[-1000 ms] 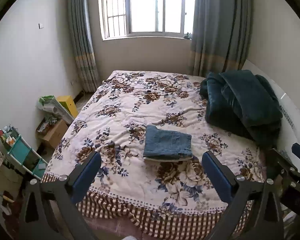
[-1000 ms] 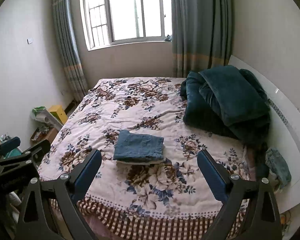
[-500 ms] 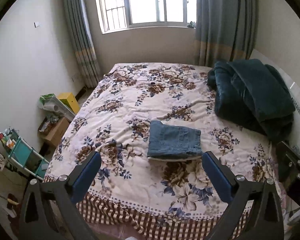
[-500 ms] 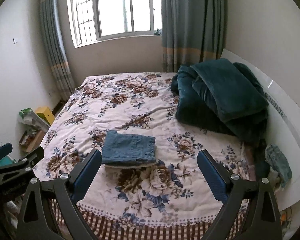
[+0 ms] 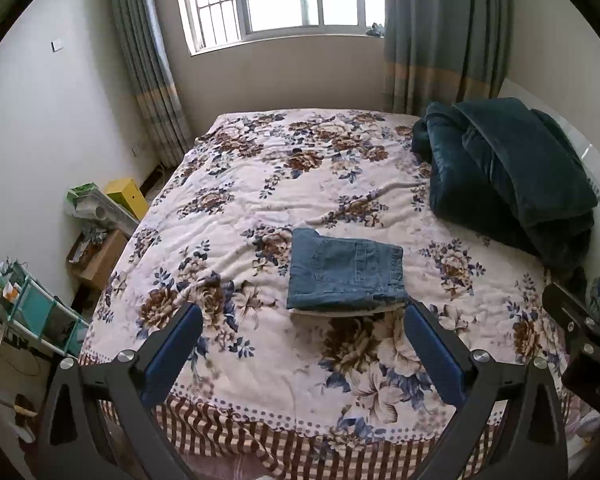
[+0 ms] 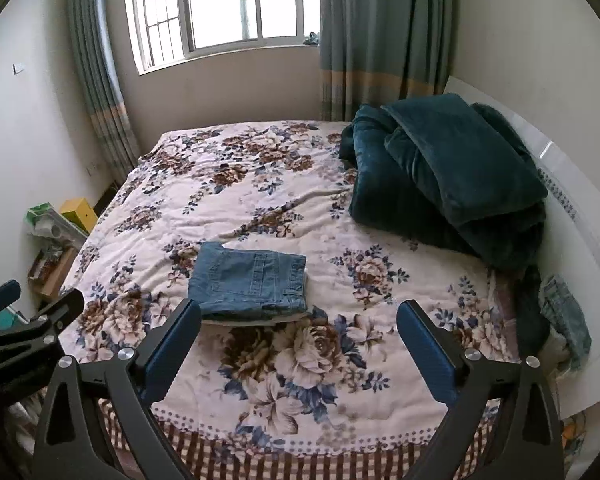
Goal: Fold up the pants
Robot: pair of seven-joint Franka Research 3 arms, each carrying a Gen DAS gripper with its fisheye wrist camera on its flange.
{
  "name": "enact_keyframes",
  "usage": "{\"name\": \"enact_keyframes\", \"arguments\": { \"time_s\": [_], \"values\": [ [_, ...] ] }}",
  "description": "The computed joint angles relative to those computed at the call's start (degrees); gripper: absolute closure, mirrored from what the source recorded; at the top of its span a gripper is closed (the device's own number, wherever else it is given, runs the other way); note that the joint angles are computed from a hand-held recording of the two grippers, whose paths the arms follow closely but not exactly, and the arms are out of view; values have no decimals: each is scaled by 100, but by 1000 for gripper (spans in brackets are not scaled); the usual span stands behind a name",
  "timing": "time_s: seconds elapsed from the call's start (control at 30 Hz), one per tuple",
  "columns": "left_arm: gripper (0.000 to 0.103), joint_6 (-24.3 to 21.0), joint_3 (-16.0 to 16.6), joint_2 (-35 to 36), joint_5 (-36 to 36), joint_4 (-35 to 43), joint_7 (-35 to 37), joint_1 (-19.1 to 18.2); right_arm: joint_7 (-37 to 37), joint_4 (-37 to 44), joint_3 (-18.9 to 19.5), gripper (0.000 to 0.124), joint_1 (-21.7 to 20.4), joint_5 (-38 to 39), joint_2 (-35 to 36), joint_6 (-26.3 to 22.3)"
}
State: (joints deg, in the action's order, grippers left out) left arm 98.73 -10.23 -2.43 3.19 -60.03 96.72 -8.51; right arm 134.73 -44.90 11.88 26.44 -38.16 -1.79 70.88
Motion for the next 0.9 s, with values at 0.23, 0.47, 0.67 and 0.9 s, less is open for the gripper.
{"name": "enact_keyframes", "arguments": {
  "time_s": [0.23,0.47,0.67,0.9],
  "values": [
    [0,12,-25,49,65,50,11,-29,53,-416,-18,24,-177,250,-201,209],
    [0,11,-30,148,100,193,20,-34,61,-476,83,24,-311,325,-236,242],
    [0,26,-33,152,156,213,-8,-37,53,-483,111,24,-345,329,-234,273],
    [0,20,-24,141,160,209,-3,-27,-5,-325,57,24,-275,300,-128,293]
  ]
}}
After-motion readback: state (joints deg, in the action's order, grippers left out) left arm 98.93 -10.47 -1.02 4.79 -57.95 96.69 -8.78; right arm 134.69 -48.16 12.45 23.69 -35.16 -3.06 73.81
